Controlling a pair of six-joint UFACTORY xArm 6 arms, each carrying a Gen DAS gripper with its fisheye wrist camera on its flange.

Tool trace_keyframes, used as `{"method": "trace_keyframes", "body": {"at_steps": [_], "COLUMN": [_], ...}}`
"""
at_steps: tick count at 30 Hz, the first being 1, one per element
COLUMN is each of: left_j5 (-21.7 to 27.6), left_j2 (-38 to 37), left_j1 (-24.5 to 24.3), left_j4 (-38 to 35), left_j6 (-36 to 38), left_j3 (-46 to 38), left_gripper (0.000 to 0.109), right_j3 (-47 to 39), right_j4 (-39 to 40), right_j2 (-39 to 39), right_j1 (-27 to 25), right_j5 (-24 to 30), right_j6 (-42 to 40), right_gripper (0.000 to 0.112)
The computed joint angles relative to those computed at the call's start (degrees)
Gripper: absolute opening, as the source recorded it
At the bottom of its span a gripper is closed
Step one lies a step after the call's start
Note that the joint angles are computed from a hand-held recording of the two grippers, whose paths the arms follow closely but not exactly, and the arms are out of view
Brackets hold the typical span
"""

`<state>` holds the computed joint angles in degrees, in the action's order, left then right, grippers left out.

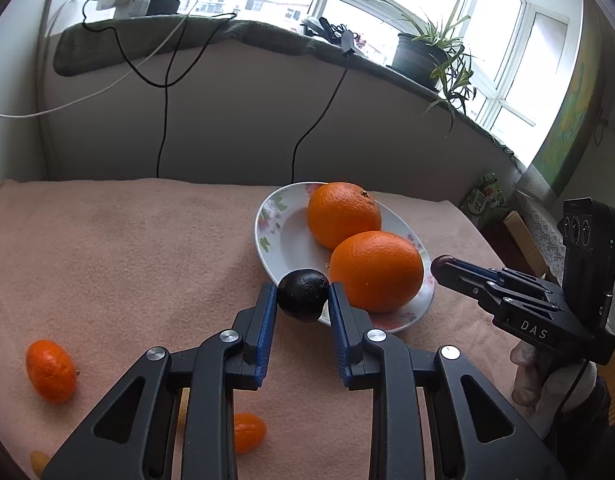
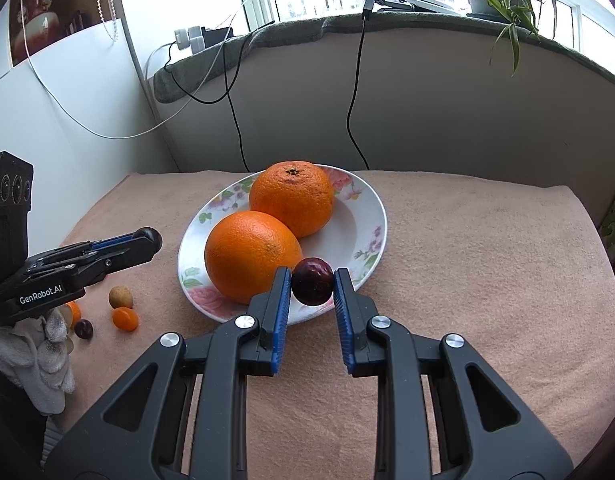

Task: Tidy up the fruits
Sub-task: 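Carry the plum in the right gripper toward the plate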

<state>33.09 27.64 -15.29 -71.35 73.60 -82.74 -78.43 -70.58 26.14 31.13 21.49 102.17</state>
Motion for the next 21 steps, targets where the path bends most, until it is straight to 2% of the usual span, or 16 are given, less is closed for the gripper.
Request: {"method": "trace_keyframes", "body": {"at_steps": [8, 21], "left_j5": [-1.37, -2.31], "left_j2": [2.31, 3.47], "left_j1": [-1.28, -1.96], "left_j4": [3.51, 4.97], "left_j6": [-2.22, -3.3], "left_j3": [-2.71, -4.13], "left_gripper": [0.025, 0.025], "right_j3": [-0.88, -2.13], "right_j4": [1.39, 1.93], "right_j2": [1.03, 2.06], "right_j1": [-0.67, -1.07], "right_j5": [0.0, 0.2], "right_j6": [-1.65, -2.99], "right_gripper": [0.023, 0.023]}}
